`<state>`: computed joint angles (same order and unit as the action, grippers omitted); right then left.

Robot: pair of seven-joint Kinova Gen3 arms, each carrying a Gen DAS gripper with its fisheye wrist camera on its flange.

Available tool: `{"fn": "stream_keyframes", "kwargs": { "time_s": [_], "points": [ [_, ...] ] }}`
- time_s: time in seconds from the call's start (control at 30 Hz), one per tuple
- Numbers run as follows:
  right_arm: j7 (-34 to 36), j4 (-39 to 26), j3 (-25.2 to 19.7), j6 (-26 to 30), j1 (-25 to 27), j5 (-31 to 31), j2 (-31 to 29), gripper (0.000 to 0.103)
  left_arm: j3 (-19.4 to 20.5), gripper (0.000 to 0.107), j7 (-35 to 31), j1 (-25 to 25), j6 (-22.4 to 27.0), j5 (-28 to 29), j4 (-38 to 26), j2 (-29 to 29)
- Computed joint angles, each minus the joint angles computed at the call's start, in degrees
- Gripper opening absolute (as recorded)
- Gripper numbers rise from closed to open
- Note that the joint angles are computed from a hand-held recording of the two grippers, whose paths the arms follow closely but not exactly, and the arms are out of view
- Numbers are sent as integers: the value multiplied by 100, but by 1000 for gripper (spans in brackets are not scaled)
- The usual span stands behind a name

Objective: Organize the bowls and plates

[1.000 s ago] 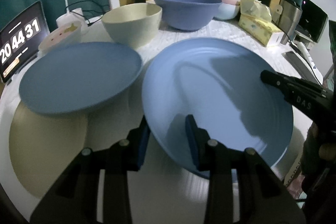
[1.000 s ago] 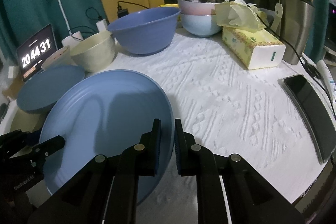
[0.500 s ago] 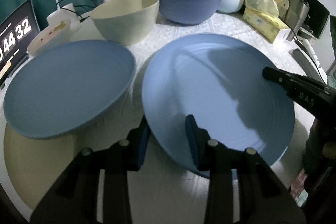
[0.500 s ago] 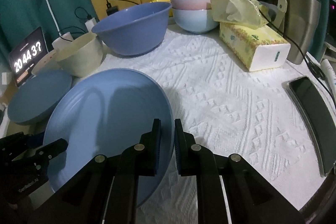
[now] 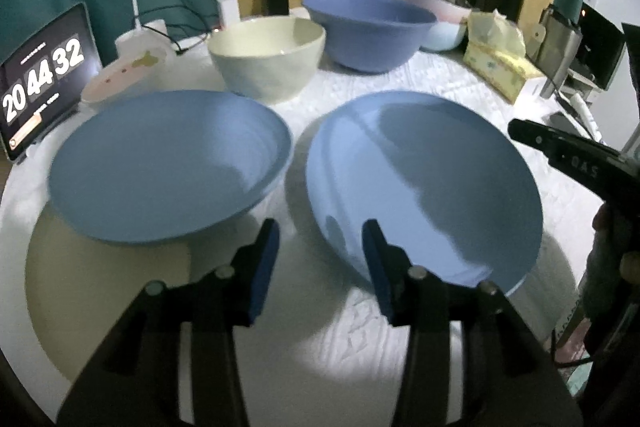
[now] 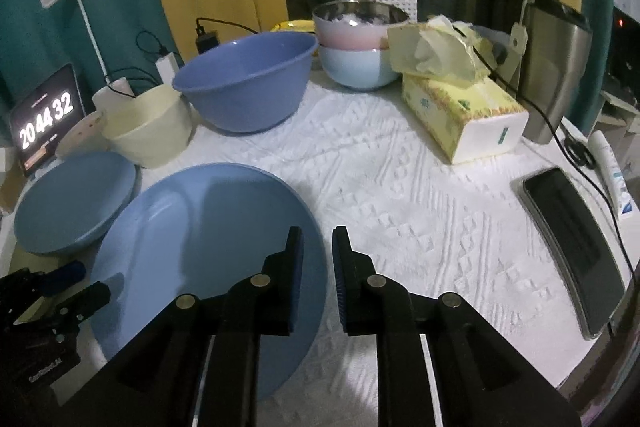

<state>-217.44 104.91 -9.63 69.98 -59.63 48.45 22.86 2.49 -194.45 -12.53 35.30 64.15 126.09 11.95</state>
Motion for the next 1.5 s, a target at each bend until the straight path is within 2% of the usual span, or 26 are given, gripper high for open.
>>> {"fn": "stream_keyframes", "kwargs": {
  "time_s": [0.23, 0.6, 1.03, 1.2, 1.5],
  "points": [
    [348, -445, 1, 279, -127, 86, 112, 17, -287, 45, -819, -390, 549, 599, 112, -197],
    [960, -1130, 161, 363, -245, 172, 395, 18, -677, 45, -1165, -794, 1053, 1003, -120, -128],
    [1725, -1698, 427, 58, -177, 134, 683, 18, -736, 45, -1174, -1133, 1101, 1370, -471, 149],
    [2045, -1899, 535, -124, -103, 110, 774, 18, -737, 46, -1128, -1192, 1004, 1560, -606, 264],
    [2409, -2081, 717, -584, 31, 50, 903, 19, -639, 48, -777, -1197, 712, 1570, -922, 510]
  ]
}}
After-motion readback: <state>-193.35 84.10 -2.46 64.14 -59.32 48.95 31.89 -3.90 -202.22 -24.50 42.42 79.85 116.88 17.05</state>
